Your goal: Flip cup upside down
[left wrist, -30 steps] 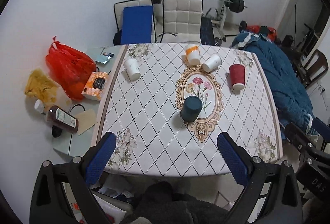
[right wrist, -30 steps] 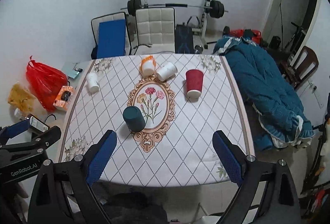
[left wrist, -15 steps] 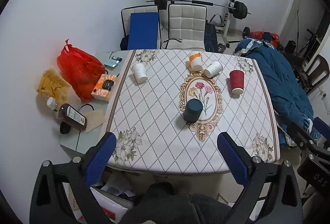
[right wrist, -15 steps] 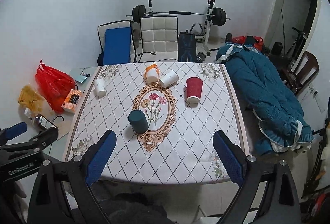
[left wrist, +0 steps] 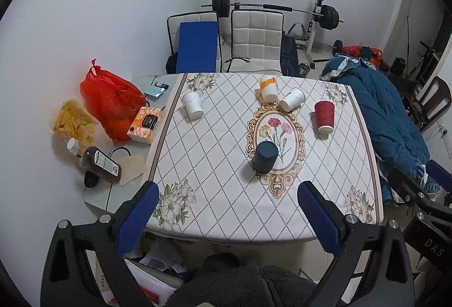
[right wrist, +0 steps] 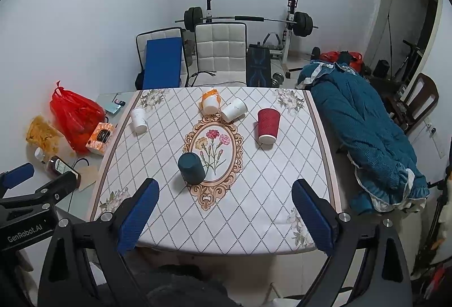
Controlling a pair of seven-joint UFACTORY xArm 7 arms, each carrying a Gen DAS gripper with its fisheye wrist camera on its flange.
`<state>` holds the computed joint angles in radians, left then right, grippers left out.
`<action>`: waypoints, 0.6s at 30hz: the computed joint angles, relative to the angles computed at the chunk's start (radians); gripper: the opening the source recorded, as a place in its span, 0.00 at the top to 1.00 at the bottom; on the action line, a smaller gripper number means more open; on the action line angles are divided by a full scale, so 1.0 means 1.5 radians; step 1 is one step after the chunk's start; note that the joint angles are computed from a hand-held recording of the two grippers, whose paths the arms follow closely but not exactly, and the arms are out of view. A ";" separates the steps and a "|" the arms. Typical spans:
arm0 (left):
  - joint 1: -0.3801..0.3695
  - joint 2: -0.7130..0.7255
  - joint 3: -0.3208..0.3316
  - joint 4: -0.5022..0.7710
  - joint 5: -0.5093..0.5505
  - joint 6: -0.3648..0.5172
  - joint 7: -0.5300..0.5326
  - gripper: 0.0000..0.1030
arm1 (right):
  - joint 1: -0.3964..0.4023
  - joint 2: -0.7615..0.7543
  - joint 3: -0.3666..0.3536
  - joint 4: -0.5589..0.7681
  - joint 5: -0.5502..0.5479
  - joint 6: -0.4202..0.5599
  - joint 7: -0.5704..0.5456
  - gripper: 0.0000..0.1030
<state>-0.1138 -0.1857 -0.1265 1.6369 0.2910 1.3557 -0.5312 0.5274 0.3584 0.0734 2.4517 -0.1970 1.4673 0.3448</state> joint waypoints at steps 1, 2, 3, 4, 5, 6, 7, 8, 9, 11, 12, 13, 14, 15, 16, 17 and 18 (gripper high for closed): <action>0.000 0.002 -0.001 0.002 0.000 0.001 -0.002 0.02 | 0.001 0.004 0.000 0.005 -0.001 0.001 -0.002 0.06; 0.000 0.005 0.000 0.008 0.000 0.005 -0.001 0.02 | 0.002 0.012 -0.001 0.019 -0.002 0.007 -0.004 0.06; 0.000 0.006 0.000 0.012 0.001 0.006 -0.003 0.02 | 0.003 0.017 -0.001 0.026 0.001 0.009 -0.002 0.06; 0.000 0.007 -0.001 0.014 0.002 0.007 -0.004 0.02 | 0.005 0.029 -0.002 0.048 0.003 0.018 -0.004 0.06; -0.001 0.009 -0.001 0.018 0.004 0.008 -0.004 0.02 | 0.009 0.044 -0.004 0.074 0.004 0.030 -0.007 0.06; -0.001 0.010 -0.001 0.020 0.005 0.009 -0.005 0.02 | 0.009 0.044 -0.007 0.075 0.007 0.029 -0.009 0.06; -0.001 0.010 0.000 0.022 0.007 0.009 -0.005 0.02 | 0.010 0.047 -0.009 0.080 0.011 0.030 -0.010 0.06; -0.001 0.008 0.001 0.021 0.007 0.009 -0.005 0.02 | 0.012 0.047 -0.011 0.081 0.012 0.030 -0.011 0.06; -0.001 0.007 0.001 0.019 0.007 0.009 -0.005 0.02 | 0.014 0.053 -0.013 0.091 0.012 0.033 -0.013 0.06; 0.001 0.005 0.002 0.018 0.008 0.009 -0.006 0.02 | 0.014 0.053 -0.015 0.091 0.016 0.030 -0.015 0.06; 0.001 0.004 0.002 0.017 0.008 0.009 -0.006 0.02 | 0.014 0.051 -0.016 0.086 0.017 0.028 -0.015 0.06; 0.001 0.004 0.002 0.017 0.009 0.009 -0.007 0.02 | 0.014 0.046 -0.016 0.079 0.018 0.025 -0.015 0.06; 0.002 0.003 0.002 0.017 0.009 0.009 -0.007 0.02 | 0.014 0.050 -0.016 0.086 0.018 0.028 -0.014 0.06; 0.002 0.002 0.002 0.016 0.009 0.008 -0.007 0.02 | 0.015 0.051 -0.017 0.086 0.018 0.027 -0.014 0.06; 0.002 0.001 0.002 0.015 0.009 0.008 -0.007 0.02 | 0.015 0.051 -0.017 0.086 0.018 0.027 -0.015 0.06; 0.003 0.001 0.002 0.014 0.008 0.007 -0.007 0.02 | 0.015 0.051 -0.017 0.085 0.020 0.026 -0.014 0.06; 0.003 0.000 0.002 0.014 0.008 0.009 -0.008 0.02 | 0.015 0.054 -0.017 0.090 0.020 0.027 -0.013 0.06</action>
<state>-0.1093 -0.1852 -0.1237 1.6582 0.3025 1.3684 -0.5426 0.5503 0.4391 0.0480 2.5865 -0.1670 1.5079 0.3250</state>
